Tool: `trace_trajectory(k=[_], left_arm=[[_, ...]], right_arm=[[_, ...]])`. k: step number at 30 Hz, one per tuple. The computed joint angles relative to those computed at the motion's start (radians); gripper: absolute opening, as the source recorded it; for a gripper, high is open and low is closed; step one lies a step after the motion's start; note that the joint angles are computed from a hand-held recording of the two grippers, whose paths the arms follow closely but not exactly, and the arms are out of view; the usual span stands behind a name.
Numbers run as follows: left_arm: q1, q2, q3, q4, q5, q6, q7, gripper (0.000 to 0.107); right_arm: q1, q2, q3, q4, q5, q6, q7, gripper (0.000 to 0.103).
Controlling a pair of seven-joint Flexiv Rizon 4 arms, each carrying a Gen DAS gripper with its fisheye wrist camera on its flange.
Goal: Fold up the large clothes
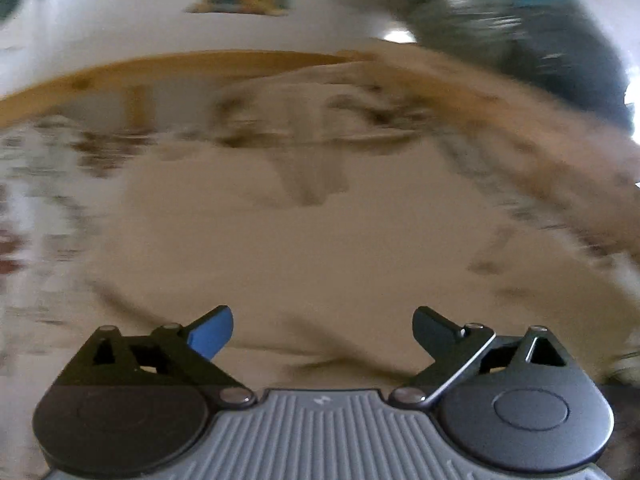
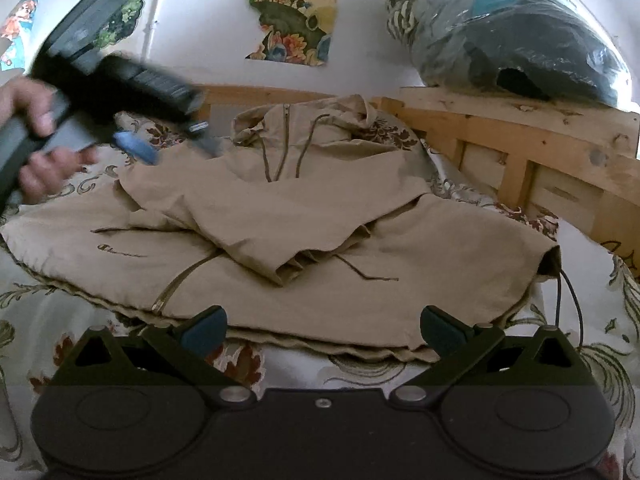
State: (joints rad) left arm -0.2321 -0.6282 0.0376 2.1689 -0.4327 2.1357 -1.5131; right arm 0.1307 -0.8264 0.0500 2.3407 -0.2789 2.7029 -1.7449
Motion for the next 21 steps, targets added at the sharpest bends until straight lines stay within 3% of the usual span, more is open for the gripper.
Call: trace_trajectory(k=[3,6,9,14,15,19,21], left_arm=[[-0.059,-0.008,0.098,0.026,-0.174,-0.037,0.02,0.072],[-0.008,-0.026,0.102,0.036,-0.239,-0.02,-0.047,0.062],[0.026,-0.06,0.112,0.015,-0.286,0.013,-0.089,0.062],[0.085,-0.103,0.104,-0.062,-0.312,-0.019,-0.093,0.062],[0.068,-0.119,0.132,-0.083,-0.323,-0.043,-0.085,0.063],[-0.081,-0.222,0.274,-0.196,-0.54,-0.155,0.073,0.068],[-0.079,-0.229,0.268,-0.198,-0.542,-0.132,0.063,0.069]], right_arm=[[0.008,-0.002,-0.003,-0.011,0.014,-0.006,-0.002,0.102],[0.006,-0.001,-0.006,-0.014,0.009,-0.025,0.002,0.102],[0.012,0.0,-0.01,-0.019,0.019,-0.04,-0.006,0.102],[0.035,0.001,-0.02,-0.023,0.068,-0.064,-0.03,0.102],[0.041,0.003,-0.022,-0.024,0.08,-0.075,-0.032,0.102],[0.045,0.004,-0.028,-0.021,0.088,-0.096,-0.051,0.102],[0.05,0.009,-0.032,-0.017,0.099,-0.107,-0.065,0.102]])
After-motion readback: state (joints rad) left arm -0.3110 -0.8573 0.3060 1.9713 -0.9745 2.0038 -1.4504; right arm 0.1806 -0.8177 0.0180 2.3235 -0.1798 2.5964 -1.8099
